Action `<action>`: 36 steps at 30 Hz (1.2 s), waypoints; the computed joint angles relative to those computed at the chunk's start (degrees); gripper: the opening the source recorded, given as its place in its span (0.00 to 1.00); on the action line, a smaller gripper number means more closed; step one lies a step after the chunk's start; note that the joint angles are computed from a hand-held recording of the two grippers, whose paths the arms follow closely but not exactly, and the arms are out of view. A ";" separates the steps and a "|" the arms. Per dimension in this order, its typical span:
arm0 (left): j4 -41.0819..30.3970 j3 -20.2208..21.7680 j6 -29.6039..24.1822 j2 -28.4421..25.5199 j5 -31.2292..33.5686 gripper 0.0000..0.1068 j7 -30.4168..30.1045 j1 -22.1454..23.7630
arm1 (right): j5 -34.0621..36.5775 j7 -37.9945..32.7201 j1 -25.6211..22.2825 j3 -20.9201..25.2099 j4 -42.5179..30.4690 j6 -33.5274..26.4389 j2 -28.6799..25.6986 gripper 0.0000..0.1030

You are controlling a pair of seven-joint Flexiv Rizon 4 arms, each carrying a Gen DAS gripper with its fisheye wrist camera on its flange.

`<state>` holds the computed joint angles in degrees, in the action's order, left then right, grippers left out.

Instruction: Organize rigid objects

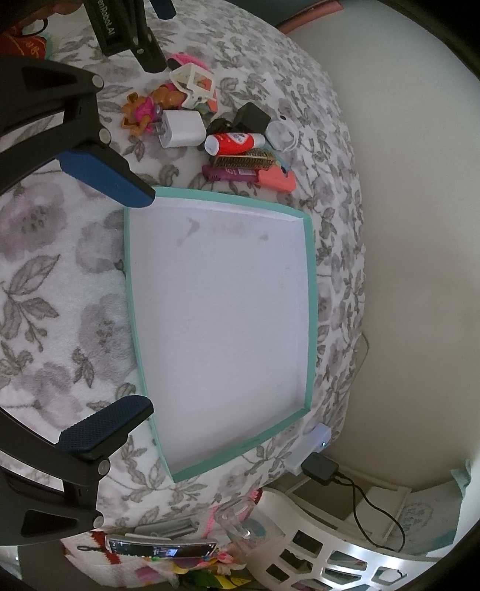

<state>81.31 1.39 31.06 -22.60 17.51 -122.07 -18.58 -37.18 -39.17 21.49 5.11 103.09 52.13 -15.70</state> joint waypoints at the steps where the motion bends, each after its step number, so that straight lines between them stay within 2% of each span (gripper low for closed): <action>1: 0.14 0.01 0.06 -0.02 -0.07 0.96 0.04 0.09 | -0.19 0.11 0.02 -0.05 0.13 0.13 0.01 1.00; 4: 0.53 -0.03 0.43 -0.16 -0.63 0.96 0.14 0.42 | -2.64 1.38 0.16 -0.70 0.79 0.75 0.07 1.00; 8: 0.18 -0.07 0.25 -0.49 -0.89 0.96 0.44 0.47 | 4.85 -1.82 -0.76 1.41 -1.04 -0.12 -0.63 1.00; 12: 0.06 -0.11 0.18 -0.66 -1.66 0.96 0.68 0.70 | 8.09 -3.41 -0.48 1.71 -2.03 -0.23 -1.03 1.00; 17: 0.94 -0.17 1.77 -0.43 -4.95 0.96 -0.38 2.17 | 8.61 -6.01 -0.24 1.72 -2.64 3.29 -1.87 1.00; 20: 1.06 0.34 2.57 -0.18 -6.99 0.96 -3.00 3.31 | 9.23 -6.78 0.10 1.61 -3.19 7.44 -2.41 1.00; 22: 0.32 0.93 2.47 -0.19 -6.83 0.96 -4.93 3.68 | 7.08 -5.83 1.25 0.54 -3.61 9.61 -2.82 1.00; 24: 0.04 1.29 2.79 -0.25 -7.21 0.96 -7.09 4.25 | 9.02 -9.65 1.33 1.85 -6.35 7.71 -3.98 1.00; 27: -0.50 1.32 3.19 -0.86 -8.53 0.96 -9.33 5.39 | 15.99 -17.58 0.79 4.91 -12.00 4.38 -6.76 1.00; 31: -4.40 1.74 -1.73 -2.95 -7.21 0.96 -9.16 5.49 | 19.87 -22.21 2.24 5.17 -17.22 -1.75 -9.32 1.00; 36: -5.53 2.08 -3.46 -4.18 -7.78 0.96 -9.19 6.69 | 23.15 -26.35 3.51 5.25 -21.67 -4.22 -12.49 1.00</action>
<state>75.78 3.47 27.60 -26.78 9.73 -131.25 -11.89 -14.03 -65.52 25.01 10.36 81.42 47.91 -28.19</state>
